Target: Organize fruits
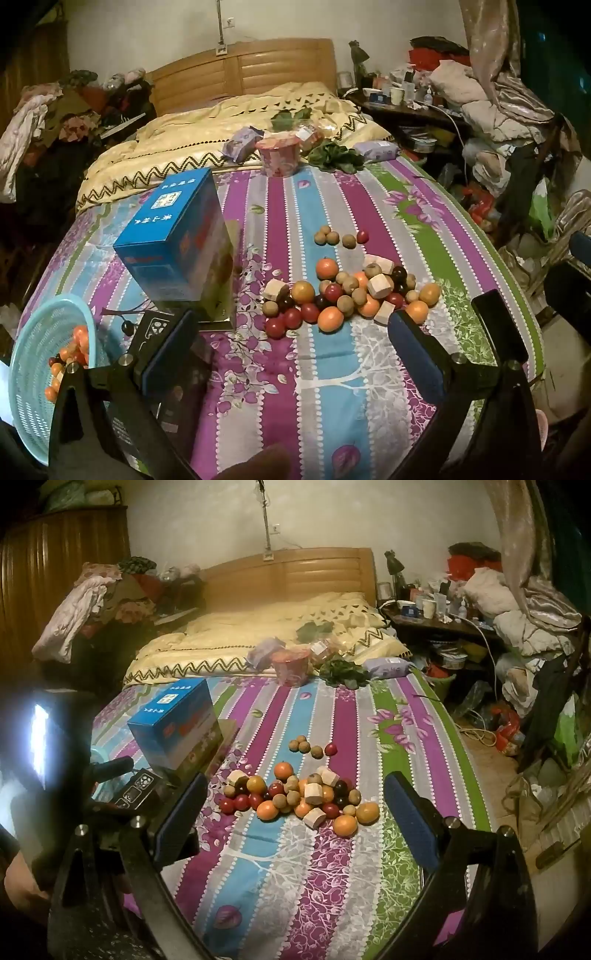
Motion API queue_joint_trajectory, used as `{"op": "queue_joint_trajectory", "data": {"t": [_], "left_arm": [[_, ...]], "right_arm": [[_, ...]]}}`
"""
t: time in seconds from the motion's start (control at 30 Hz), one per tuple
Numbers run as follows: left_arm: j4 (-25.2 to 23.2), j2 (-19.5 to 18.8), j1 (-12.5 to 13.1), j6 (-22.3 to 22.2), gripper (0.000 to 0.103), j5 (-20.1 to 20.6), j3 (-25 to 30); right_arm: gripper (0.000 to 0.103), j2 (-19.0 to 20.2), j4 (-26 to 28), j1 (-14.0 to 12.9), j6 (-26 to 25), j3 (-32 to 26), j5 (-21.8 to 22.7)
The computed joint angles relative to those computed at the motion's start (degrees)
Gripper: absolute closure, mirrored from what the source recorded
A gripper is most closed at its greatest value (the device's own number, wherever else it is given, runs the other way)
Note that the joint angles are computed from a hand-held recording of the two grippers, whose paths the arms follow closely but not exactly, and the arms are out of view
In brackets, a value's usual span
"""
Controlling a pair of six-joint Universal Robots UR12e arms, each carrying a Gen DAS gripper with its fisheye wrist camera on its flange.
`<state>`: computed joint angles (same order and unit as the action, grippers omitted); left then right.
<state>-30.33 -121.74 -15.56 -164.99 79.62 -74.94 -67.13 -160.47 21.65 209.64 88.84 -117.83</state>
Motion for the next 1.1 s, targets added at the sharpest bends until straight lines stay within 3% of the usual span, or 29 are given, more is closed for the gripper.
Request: {"op": "queue_joint_trajectory", "data": {"t": [0.57,0.9,1.1], "left_arm": [[-1.15,-0.28,0.15,0.11,0.0,0.37,0.69],[-5.19,-1.88,0.04,1.07,0.0,1.62,2.19],[-10.03,-3.23,0.74,1.02,0.0,-1.3,3.15]], "right_arm": [[0.006,0.16,0.66,-0.27,-0.17,-0.29,0.67],[0.006,0.68,3.08,-0.69,1.84,-0.04,2.13],[0.006,0.62,4.85,-1.14,2.83,0.34,2.94]]}}
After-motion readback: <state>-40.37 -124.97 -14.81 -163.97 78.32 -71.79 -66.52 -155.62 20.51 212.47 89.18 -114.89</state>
